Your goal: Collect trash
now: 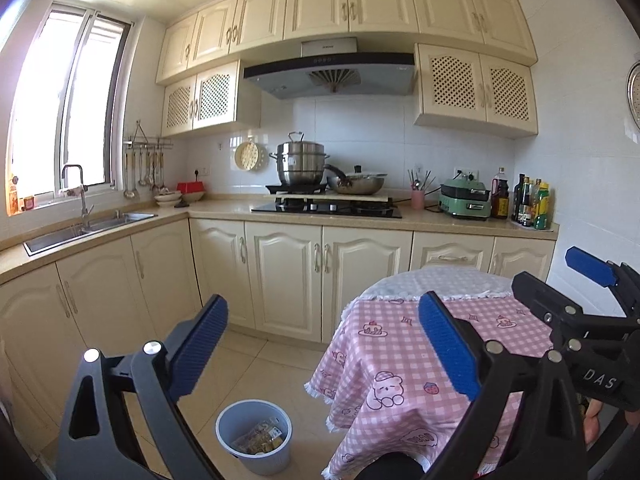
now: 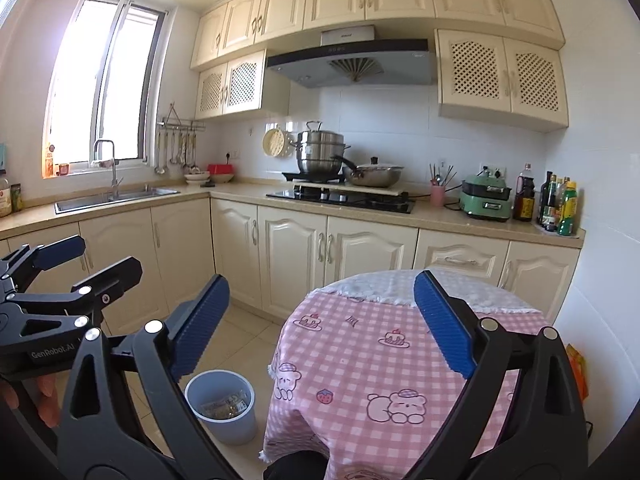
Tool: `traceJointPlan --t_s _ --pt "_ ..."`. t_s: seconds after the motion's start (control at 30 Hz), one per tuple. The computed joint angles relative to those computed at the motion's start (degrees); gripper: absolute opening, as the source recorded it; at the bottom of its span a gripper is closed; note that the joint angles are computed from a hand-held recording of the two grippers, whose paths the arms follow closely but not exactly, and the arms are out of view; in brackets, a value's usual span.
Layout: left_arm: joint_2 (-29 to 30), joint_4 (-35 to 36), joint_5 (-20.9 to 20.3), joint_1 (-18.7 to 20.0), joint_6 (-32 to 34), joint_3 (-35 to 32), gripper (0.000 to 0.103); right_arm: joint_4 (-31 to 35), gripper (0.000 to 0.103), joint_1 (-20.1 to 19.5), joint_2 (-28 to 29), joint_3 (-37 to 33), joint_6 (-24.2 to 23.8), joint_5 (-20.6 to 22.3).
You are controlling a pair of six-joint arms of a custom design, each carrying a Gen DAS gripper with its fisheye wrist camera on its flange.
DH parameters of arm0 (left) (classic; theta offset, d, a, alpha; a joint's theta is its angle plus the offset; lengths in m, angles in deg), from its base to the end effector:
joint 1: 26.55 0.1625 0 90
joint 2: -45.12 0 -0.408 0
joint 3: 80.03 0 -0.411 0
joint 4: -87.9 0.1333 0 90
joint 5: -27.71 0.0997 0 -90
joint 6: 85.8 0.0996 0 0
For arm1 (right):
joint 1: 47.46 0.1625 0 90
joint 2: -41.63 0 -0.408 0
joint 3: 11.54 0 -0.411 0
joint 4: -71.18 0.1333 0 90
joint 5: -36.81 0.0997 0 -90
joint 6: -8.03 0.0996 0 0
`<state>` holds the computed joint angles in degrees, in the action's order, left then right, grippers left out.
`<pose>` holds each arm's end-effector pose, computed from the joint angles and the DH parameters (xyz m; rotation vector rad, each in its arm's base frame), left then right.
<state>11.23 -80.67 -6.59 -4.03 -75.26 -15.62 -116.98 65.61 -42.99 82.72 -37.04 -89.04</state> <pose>-0.6575 -0.5060 0.2179 1.0060 2.0849 -1.4504 0.2754 -0.4552 0.5975 0.5297 -1.7797 1.5848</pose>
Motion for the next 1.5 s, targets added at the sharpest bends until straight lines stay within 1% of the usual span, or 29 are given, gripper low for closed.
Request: traceJointPlan --t_s 0.23,0.37,0.53,0.73,1.13,1.5 --pt "0.2 -5.7 0.6 -0.7 4.0 0.1 0.094 -3.7 0.094 1.1 -0.5 0.5 -2.9 -0.5" --pt "0.4 -7.3 1.2 -0.9 5.4 0.0 0.094 -5.4 0.094 1.4 -0.7 1.2 -3.7 -0.6" --pt "0.1 -6.6 -0.1 -0.9 4.9 0.3 0.094 -5.5 0.094 1.3 -0.9 1.3 -3.9 -0.9" --pt "-0.5 -5.9 -0.6 -0.7 4.2 1.0 0.094 -5.2 0.094 1.2 -0.9 1.3 -3.6 -1.0" --pt "-1.0 -5.7 -0.7 -0.3 4.1 1.8 0.094 -4.0 0.094 1.0 -1.0 1.4 -2.3 -1.3" --pt "-1.3 -5.4 -0.6 -0.1 4.0 2.3 0.094 -3.9 0.095 1.1 -0.9 1.4 -2.2 -1.5"
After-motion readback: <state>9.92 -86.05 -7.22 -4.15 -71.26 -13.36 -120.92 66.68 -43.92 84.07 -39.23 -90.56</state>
